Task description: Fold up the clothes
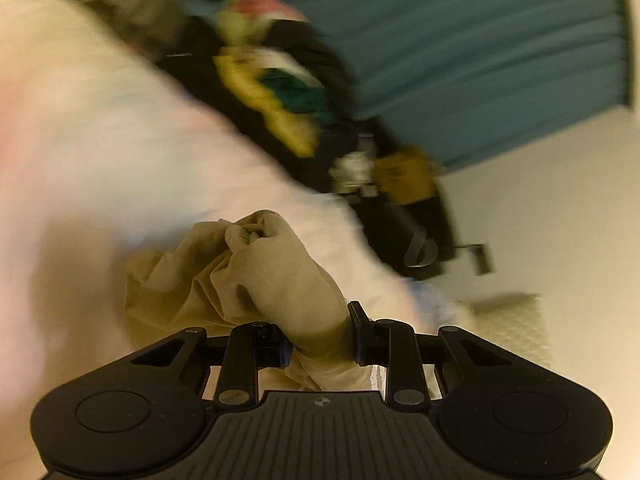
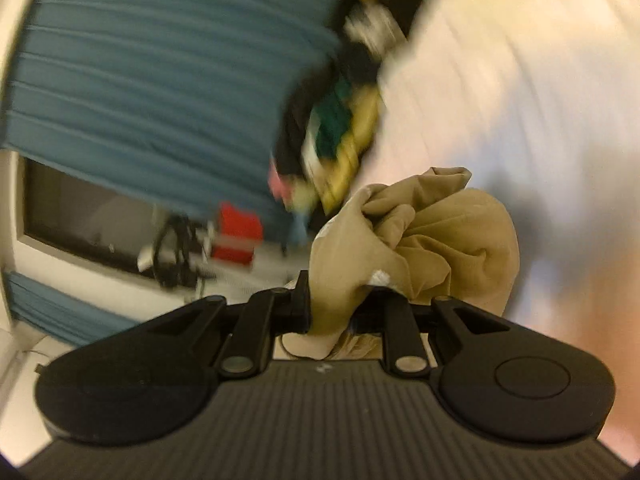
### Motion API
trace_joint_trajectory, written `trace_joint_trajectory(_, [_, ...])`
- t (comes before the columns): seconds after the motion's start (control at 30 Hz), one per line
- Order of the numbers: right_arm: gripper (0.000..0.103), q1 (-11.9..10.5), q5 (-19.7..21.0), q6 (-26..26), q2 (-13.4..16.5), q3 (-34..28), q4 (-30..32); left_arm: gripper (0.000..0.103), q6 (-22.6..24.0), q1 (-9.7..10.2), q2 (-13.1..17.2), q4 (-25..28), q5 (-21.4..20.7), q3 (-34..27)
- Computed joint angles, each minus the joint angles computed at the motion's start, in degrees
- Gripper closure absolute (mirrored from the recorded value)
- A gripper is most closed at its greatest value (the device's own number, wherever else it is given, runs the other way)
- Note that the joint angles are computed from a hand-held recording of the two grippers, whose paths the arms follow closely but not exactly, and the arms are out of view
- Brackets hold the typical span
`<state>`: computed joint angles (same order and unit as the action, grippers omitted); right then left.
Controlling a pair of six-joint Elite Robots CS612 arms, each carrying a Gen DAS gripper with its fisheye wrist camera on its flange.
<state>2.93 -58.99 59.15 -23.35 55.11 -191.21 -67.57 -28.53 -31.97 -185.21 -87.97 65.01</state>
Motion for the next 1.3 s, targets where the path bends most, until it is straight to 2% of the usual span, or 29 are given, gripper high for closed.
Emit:
trace_joint_trajectory(0.13, [0.083, -1.00, -3.99, -4.15, 2.82, -4.27, -3.51, 0.074, 5.70, -0.51, 7.85, -1.38, -0.24, -12.82])
trace_joint_trajectory(0.2, [0.083, -1.21, -5.17, -6.66, 3.52, -4.10, -1.98, 0.074, 9.97, -0.84, 10.77, -1.23, -0.60, -15.49])
trace_joint_trajectory(0.3, [0.083, -1.27, -5.37, -10.59, 4.14, -2.00, 5.05, 0.074, 12.70, -1.26, 11.78, -0.54, -2.01, -11.83])
trace_joint_trajectory(0.4, [0.082, -0.99, -4.72, -16.40, 4.13, 0.98, 13.72, 0.074, 12.39, -1.14, 12.74, 3.70, -4.32, -9.62])
trace_joint_trajectory(0.57, [0.080, -1.16, -3.60, -14.19, 4.45, 4.03, 10.19, 0.068, 18.04, -2.14, 11.88, 1.68, -1.38, -5.72])
trace_joint_trajectory(0.6, [0.080, -1.22, -3.49, -13.10, 4.13, 4.35, 10.68, 0.062, 18.88, -2.32, 11.50, 1.94, -0.64, -5.30])
trace_joint_trajectory(0.63, [0.079, -1.26, -3.51, -12.31, 3.68, 4.84, 11.29, 0.050, 19.51, -2.43, 11.00, 2.90, 0.04, -5.05])
trace_joint_trajectory(0.73, [0.079, -1.10, -4.63, -13.05, 0.84, 7.72, 14.03, 0.029, 21.66, -2.74, 8.99, 4.83, 2.09, -3.36])
trace_joint_trajectory(0.87, [0.079, -0.70, -6.85, -16.78, -3.71, 12.71, 15.64, 0.021, 25.76, -4.00, 3.44, 3.85, 4.54, 2.60])
trace_joint_trajectory(1.03, [0.079, 0.49, -11.68, -24.00, -10.18, 20.50, 11.71, 0.004, 31.33, -6.33, -4.34, -0.90, 8.50, 12.06])
trace_joint_trajectory(1.1, [0.069, 1.20, -14.22, -28.01, -12.97, 23.61, 10.00, 0.002, 32.68, -7.12, -7.20, -2.58, 8.83, 15.30])
trace_joint_trajectory(1.17, [0.026, 1.90, -16.52, -33.01, -15.53, 26.76, 6.20, 0.000, 35.11, -8.24, -10.16, -4.46, 10.81, 18.60])
trace_joint_trajectory(1.2, [0.018, 2.16, -17.47, -34.32, -16.52, 28.23, 3.57, 0.000, 36.33, -8.78, -11.34, -5.50, 11.95, 20.18])
trace_joint_trajectory(1.23, [0.015, 2.47, -18.25, -35.26, -17.46, 29.82, 0.81, 0.000, 37.61, -9.33, -12.59, -6.62, 12.88, 21.86])
trace_joint_trajectory(1.3, [0.016, 2.97, -19.22, -36.54, -19.19, 32.79, -4.36, 0.000, 39.60, -10.63, -14.91, -9.70, 15.70, 25.36])
